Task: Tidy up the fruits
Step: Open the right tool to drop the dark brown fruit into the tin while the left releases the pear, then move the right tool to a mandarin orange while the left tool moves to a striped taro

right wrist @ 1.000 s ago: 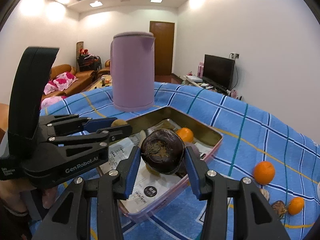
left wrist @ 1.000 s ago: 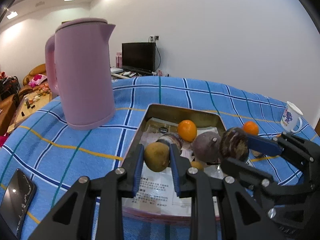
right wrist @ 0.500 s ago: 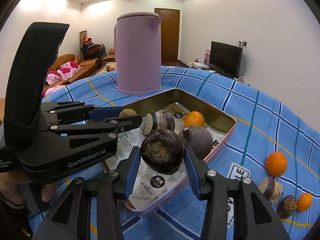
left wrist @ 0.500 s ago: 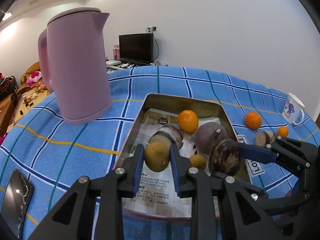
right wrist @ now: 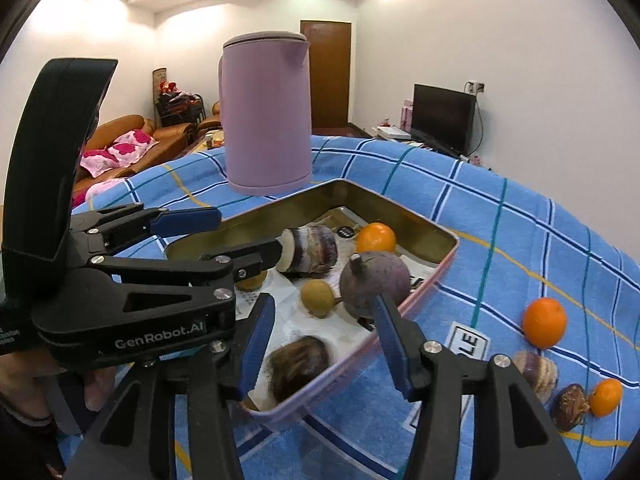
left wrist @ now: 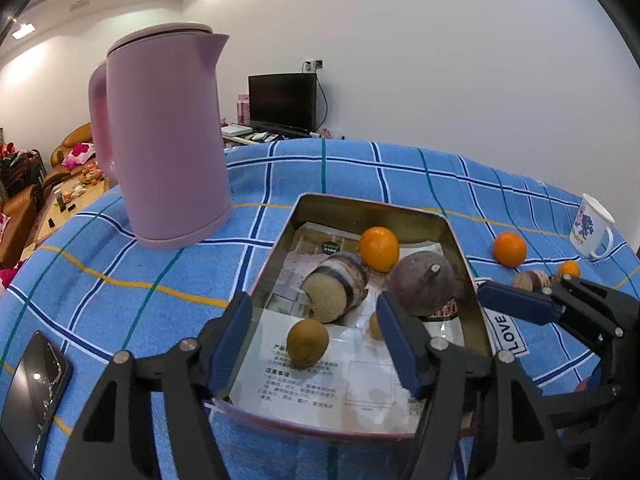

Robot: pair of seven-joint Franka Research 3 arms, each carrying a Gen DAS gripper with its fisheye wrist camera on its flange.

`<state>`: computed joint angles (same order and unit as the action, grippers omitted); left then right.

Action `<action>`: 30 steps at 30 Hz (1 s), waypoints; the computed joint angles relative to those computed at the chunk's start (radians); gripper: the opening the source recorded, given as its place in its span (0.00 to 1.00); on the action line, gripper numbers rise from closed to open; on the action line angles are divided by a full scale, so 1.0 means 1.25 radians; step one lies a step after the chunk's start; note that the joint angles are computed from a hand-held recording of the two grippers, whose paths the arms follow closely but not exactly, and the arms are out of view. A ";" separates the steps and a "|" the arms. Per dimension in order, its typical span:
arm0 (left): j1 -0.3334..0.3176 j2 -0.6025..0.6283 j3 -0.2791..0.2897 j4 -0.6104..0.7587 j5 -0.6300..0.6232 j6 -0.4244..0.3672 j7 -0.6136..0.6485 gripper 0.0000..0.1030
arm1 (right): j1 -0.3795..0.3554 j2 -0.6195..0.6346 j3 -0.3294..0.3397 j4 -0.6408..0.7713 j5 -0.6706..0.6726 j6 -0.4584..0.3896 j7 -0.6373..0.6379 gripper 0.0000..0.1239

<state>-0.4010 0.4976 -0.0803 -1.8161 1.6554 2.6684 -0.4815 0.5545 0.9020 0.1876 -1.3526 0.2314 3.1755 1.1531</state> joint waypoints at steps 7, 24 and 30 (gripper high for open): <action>-0.013 -0.009 -0.004 0.005 0.016 -0.027 -0.030 0.72 | -0.006 -0.055 -0.026 -0.089 0.024 0.077 0.034 0.44; -0.096 0.142 0.004 0.244 -0.111 0.064 0.213 0.76 | 0.081 -0.121 -0.286 -0.217 0.176 0.113 0.180 0.44; -0.102 0.253 -0.013 0.393 -0.294 0.076 0.411 0.76 | 0.082 -0.117 -0.321 -0.221 0.161 0.078 0.253 0.44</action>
